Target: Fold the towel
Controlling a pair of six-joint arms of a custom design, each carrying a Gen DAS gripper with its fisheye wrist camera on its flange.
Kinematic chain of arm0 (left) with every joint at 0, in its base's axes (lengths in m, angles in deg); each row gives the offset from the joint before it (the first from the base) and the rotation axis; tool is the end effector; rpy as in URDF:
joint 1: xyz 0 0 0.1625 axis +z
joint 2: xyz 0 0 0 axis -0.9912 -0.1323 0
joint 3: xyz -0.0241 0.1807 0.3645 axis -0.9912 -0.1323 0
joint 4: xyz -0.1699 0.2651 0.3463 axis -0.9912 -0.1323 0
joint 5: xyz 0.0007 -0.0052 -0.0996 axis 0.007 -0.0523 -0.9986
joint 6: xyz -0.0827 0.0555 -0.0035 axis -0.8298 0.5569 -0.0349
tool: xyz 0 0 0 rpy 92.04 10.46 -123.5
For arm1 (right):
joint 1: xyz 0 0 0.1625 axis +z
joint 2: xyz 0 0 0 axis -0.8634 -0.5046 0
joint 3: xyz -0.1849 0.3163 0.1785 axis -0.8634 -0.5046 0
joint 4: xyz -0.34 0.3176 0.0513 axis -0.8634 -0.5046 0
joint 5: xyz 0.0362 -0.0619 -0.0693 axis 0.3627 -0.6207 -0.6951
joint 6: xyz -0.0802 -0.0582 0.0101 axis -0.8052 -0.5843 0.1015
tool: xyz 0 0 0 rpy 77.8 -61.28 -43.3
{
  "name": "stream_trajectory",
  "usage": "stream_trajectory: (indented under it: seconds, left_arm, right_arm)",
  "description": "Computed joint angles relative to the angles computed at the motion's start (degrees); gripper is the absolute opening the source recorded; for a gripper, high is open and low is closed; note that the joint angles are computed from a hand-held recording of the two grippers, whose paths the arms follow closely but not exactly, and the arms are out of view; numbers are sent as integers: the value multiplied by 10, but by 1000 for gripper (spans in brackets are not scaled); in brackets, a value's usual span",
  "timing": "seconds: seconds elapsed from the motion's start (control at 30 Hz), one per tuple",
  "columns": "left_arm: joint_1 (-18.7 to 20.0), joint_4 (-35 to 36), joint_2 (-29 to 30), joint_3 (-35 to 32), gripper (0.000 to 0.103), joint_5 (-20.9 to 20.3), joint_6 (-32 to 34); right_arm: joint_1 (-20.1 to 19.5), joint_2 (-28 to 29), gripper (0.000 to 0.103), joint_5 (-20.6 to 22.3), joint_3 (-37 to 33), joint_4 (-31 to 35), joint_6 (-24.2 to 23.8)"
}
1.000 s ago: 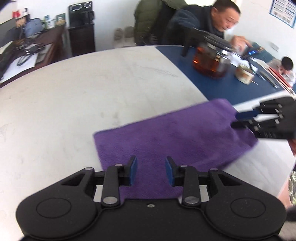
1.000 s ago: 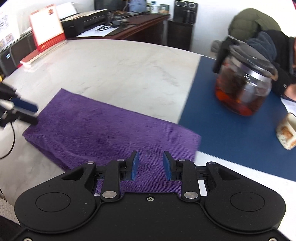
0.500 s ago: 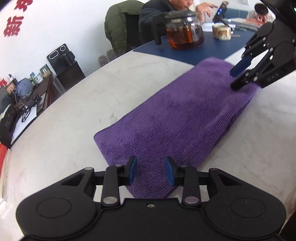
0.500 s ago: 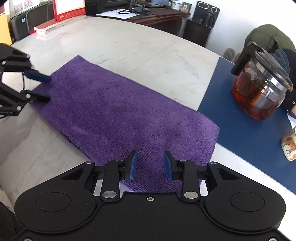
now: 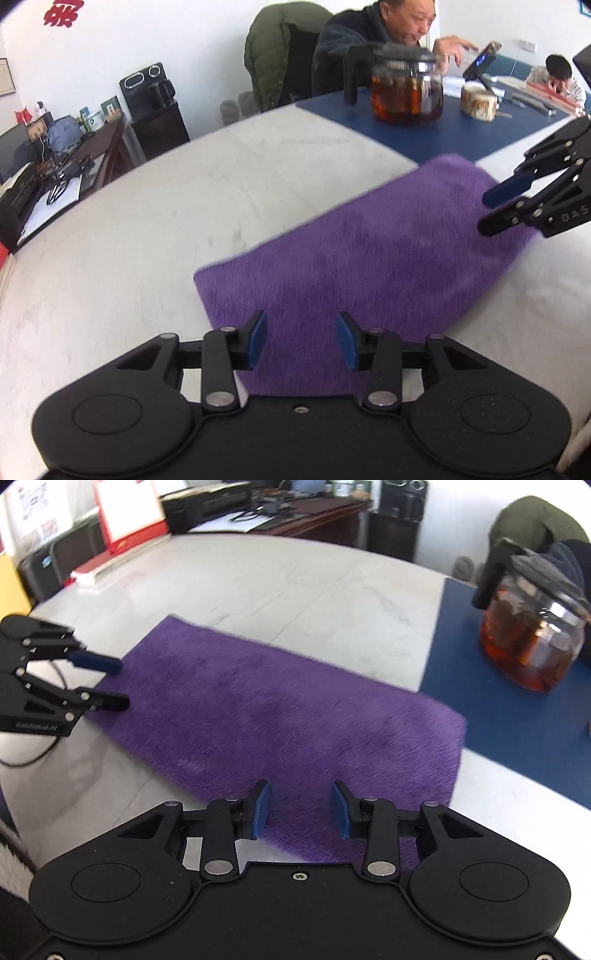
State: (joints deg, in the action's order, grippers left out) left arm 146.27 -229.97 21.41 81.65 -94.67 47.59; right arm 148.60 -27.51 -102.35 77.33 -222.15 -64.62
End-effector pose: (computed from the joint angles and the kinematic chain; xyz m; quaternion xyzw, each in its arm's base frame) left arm -0.1362 -0.7161 0.0686 0.3812 0.8288 -0.2527 0.3224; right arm 0.0850 -0.7067 0.1665 0.3248 -0.8784 0.2081 0.2820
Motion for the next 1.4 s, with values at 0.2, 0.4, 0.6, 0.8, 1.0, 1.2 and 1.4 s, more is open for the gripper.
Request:
stream_trajectory:
  seconds: [0.2,0.4,0.6,0.8,1.0,1.2,1.4]
  left_arm:
    - [19,23,40,-59,44,9,-11]
    - [35,48,27,-68,49,3,-55]
    - [48,49,24,-86,52,25,-65]
    - [63,62,27,-122,53,47,-74]
    - [73,82,42,-164,56,47,-61]
    - [80,99,64,-210,57,39,-37]
    - [84,117,86,-250,57,34,-16]
  right_arm:
    - [-1,45,41,-21,-56,22,50]
    - [9,71,49,-35,-79,21,23]
    - [21,114,49,-31,-143,67,13]
    - [33,170,49,-17,-218,101,5]
    - [43,227,47,-9,-296,116,23]
    - [42,235,47,-10,-297,89,74]
    - [47,240,48,-33,-285,48,92]
